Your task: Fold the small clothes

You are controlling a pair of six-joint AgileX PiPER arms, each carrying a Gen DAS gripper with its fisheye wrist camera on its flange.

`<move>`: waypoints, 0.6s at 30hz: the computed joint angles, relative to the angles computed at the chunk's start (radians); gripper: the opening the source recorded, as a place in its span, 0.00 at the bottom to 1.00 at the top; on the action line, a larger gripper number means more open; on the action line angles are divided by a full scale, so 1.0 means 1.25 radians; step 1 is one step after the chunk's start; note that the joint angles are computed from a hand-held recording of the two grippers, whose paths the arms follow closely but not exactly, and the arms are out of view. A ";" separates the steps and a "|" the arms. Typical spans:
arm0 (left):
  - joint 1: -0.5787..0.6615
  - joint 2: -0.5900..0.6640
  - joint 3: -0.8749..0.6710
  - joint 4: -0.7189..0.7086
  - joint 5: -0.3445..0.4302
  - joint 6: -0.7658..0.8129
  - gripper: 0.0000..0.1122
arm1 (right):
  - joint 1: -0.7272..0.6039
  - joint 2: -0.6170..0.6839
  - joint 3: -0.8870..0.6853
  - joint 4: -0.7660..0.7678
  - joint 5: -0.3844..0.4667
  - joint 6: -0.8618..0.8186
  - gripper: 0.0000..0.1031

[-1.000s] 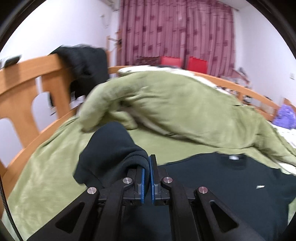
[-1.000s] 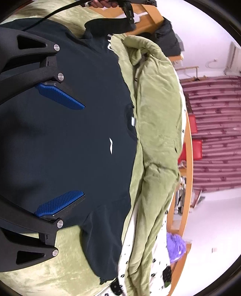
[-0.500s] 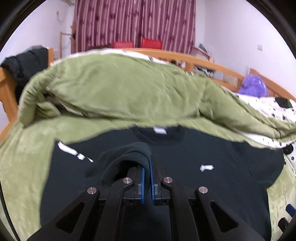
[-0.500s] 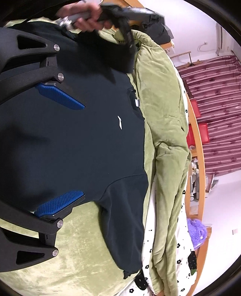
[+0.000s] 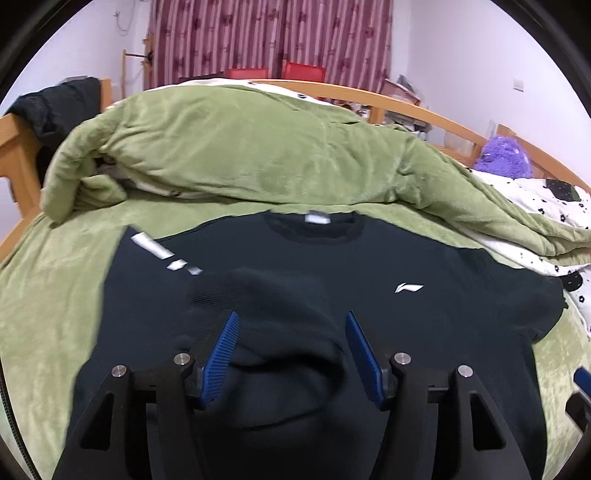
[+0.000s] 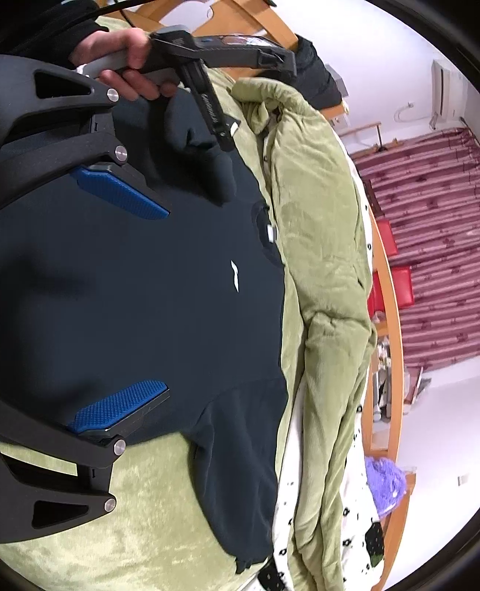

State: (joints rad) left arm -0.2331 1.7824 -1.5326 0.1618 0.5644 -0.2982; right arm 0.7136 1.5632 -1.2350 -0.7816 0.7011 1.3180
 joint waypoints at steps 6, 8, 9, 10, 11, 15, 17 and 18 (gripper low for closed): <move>0.093 -0.145 0.189 0.023 -0.047 0.028 0.52 | 0.025 0.046 -0.049 0.025 -0.031 -0.022 0.62; 0.131 -0.181 0.239 0.022 -0.066 0.045 0.53 | 0.040 0.071 -0.072 0.024 -0.023 -0.030 0.52; 0.152 -0.198 0.264 0.003 -0.080 0.070 0.53 | 0.047 0.088 -0.090 0.029 -0.014 -0.044 0.49; 0.172 -0.213 0.286 -0.017 -0.094 0.095 0.53 | 0.052 0.102 -0.104 0.035 -0.008 -0.056 0.43; 0.195 -0.227 0.313 -0.034 -0.114 0.116 0.54 | 0.059 0.114 -0.116 0.038 -0.005 -0.066 0.39; 0.258 -0.230 0.348 -0.121 -0.143 0.223 0.55 | 0.081 0.178 -0.179 0.058 0.007 -0.119 0.39; 0.280 -0.213 0.354 -0.131 -0.154 0.248 0.55 | 0.084 0.216 -0.225 0.078 0.016 -0.150 0.39; 0.289 -0.207 0.359 -0.154 -0.162 0.275 0.55 | 0.084 0.244 -0.263 0.101 0.018 -0.179 0.40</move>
